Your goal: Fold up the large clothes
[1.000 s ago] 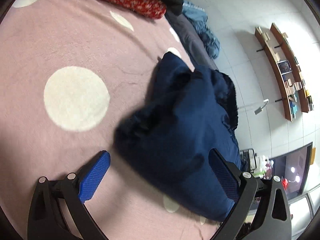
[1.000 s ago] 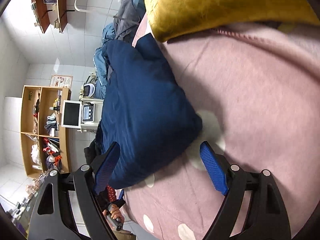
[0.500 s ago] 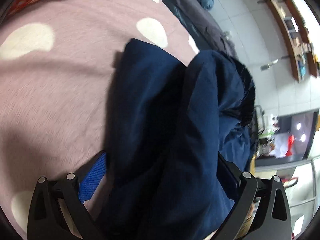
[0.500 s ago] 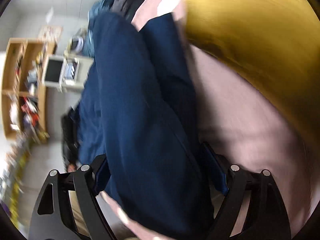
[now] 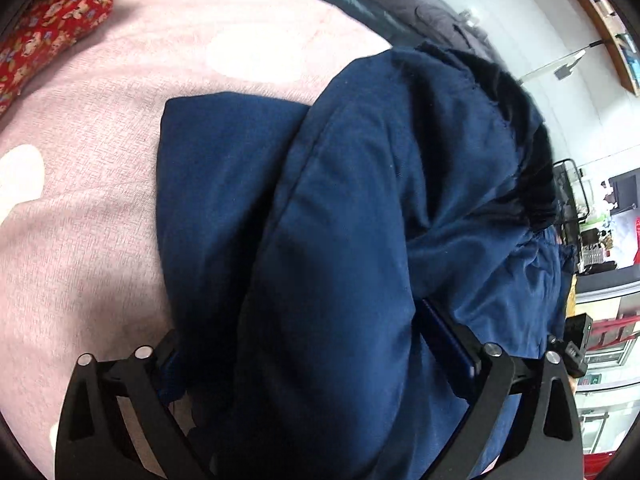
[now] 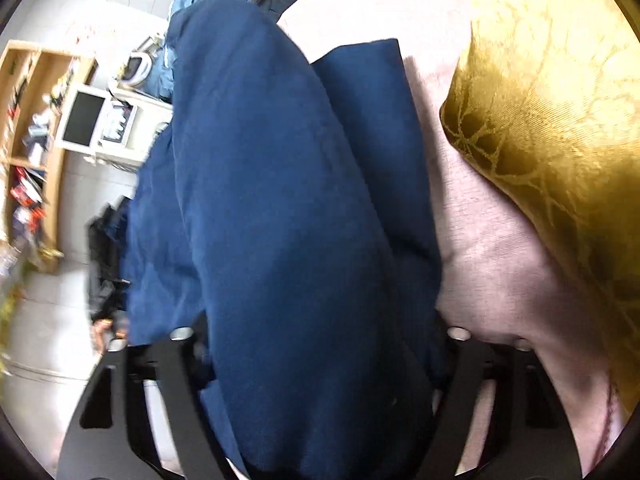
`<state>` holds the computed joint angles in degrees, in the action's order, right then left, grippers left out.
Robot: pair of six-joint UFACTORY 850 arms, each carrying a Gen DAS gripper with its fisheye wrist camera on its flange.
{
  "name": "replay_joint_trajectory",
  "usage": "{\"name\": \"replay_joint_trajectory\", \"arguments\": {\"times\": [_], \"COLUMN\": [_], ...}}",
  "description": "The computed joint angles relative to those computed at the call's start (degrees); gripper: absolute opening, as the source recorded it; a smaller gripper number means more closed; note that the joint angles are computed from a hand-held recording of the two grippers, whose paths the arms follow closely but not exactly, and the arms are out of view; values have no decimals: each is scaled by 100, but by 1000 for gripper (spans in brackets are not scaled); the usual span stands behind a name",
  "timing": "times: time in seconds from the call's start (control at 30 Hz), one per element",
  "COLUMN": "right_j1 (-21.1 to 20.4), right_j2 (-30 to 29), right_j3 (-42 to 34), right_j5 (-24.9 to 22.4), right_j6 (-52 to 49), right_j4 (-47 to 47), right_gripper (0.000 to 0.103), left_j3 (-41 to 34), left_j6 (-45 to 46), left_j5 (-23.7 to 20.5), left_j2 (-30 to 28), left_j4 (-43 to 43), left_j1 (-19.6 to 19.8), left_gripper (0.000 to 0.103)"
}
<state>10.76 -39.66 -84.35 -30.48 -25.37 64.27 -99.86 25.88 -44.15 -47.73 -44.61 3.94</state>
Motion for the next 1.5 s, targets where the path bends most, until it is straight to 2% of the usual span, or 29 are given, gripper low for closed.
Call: {"name": "replay_joint_trajectory", "arguments": {"times": [0.07, 0.1, 0.23, 0.3, 0.4, 0.53, 0.7, 0.8, 0.9, 0.97, 1.07, 1.27, 1.4, 1.5], "right_j1": [79, 115, 274, 305, 332, 472, 557, 665, 743, 739, 700, 508, 50, -411], "right_j2": [52, 121, 460, 744, 1151, 1795, 2869, 3341, 3511, 3532, 3542, 3717, 4369, 5121], "right_j3": [43, 117, 421, 713, 1025, 1490, 2603, 3293, 3745, 3883, 3798, 3389, 3556, 3841], "right_j5": [102, 194, 635, 662, 422, 360, 268, 290, 352, 320, 320, 351, 525, 872], "right_j6": [-42, -103, -416, -1175, -2075, -2362, -2677, -2934, -2979, -3244, -3379, -3590, -4051, -4280], "right_j4": [42, 197, 420, 1200, 2206, 2374, 2769, 3275, 3601, 3998, 4006, 3838, 4239, 4441], "right_gripper": [46, 39, 28, 26, 24, 24, 24, 24, 24, 24, 24, 23, 23, 23], "left_j3": [328, 459, 892, 1093, 1557, 2248, 3433, 4016, 4470, 4580, 4407, 3368, 2397, 1345], "left_j6": [137, 204, 508, 750, 1522, 2062, 2486, 2660, 2575, 2630, 2472, 2191, 2335, 2419], "left_j5": [274, 369, 648, 623, 499, 288, 149, 101, 430, 471, 555, 755, 756, 599], "left_j2": [236, 342, 807, 1041, 1587, 2379, 3390, 3721, 3842, 3883, 3909, 3805, 3396, 2754], "left_j4": [-105, -150, -267, -552, -1344, -1672, -1982, -2162, -2343, -2597, -2483, -1828, -1992, -2249], "left_j1": [-31, -53, -150, -119, -83, -114, -113, 35, -34, -14, -108, -719, -1199, -1648], "left_gripper": [78, 68, 35, 29, 26, 26, 26, 25, 25, 25, 25, 25, 25, 25]}}
